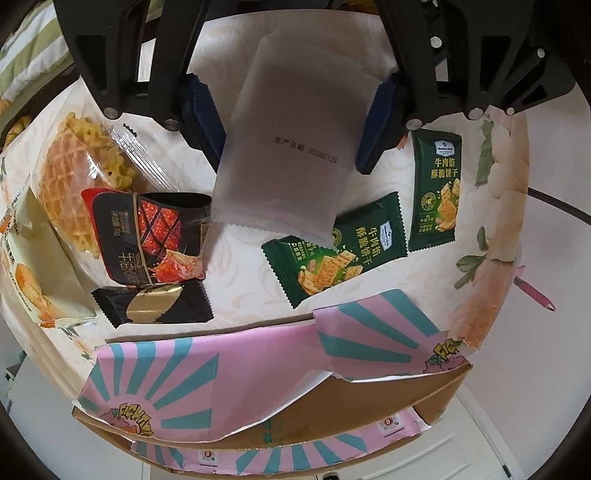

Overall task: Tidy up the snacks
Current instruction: 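Carry both held packets over the cardboard box and open both tools to drop them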

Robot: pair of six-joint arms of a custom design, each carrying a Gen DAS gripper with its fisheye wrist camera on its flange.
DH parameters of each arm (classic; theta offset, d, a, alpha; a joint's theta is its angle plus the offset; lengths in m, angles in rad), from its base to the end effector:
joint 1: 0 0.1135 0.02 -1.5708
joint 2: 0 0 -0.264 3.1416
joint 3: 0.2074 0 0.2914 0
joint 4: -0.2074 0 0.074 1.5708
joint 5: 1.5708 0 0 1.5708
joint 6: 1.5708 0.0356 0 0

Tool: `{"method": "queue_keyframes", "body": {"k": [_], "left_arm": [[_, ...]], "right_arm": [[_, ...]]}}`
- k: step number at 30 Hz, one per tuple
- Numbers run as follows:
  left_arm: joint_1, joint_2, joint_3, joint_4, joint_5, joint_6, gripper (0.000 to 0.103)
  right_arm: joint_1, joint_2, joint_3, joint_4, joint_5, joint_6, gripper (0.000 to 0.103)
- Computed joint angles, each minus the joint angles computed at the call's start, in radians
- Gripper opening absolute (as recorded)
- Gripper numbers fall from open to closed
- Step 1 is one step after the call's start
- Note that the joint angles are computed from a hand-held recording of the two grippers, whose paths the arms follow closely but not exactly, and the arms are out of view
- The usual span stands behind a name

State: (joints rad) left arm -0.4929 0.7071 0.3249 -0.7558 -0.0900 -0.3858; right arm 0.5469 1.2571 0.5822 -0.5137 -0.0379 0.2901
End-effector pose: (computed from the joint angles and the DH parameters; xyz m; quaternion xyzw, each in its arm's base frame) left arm 0.1356 -0.0692 0.1350 0.0426 0.9748 -0.0515 0.2128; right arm 0.2039 0.1257 0.1316 -0.1293 0.9731 0.0942 0.1660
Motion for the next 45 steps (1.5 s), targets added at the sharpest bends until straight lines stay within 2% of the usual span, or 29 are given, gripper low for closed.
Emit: {"method": "queue_keyframes", "body": {"k": [5,12,17,22,28,33,36,41,45], "left_arm": [[-0.008,-0.05,0.002,-0.041,-0.015,-0.031,0.021],[0.006,-0.181,0.028,-0.166,-0.043,-0.075,0.021],[0.062,-0.26,0.096,-0.252,-0.065,-0.067,0.021],[0.126,-0.244,0.195,-0.257,-0.086,-0.031,0.021],[0.174,-0.101,0.334,-0.181,-0.11,-0.014,0.021],[0.147,0.084,0.458,-0.079,-0.176,-0.064,0.021],[0.125,0.226,0.541,-0.01,-0.212,-0.097,0.021],[0.156,0.45,0.663,0.103,-0.185,-0.132,0.021],[0.182,0.6,0.747,0.149,-0.173,-0.179,0.021]], "right_arm": [[-0.003,-0.028,-0.004,-0.007,-0.034,-0.015,0.063],[-0.005,-0.111,0.014,-0.062,-0.057,-0.05,0.063],[-0.014,-0.194,0.065,-0.14,-0.062,-0.088,0.063],[-0.026,-0.265,0.135,-0.212,-0.08,-0.122,0.063],[-0.125,-0.285,0.243,-0.255,-0.155,-0.222,0.063],[-0.255,-0.209,0.353,-0.248,-0.253,-0.343,0.063],[-0.341,-0.126,0.429,-0.256,-0.327,-0.434,0.063],[-0.467,0.08,0.595,-0.287,-0.423,-0.606,0.063],[-0.521,0.244,0.716,-0.298,-0.445,-0.726,0.063]]}}
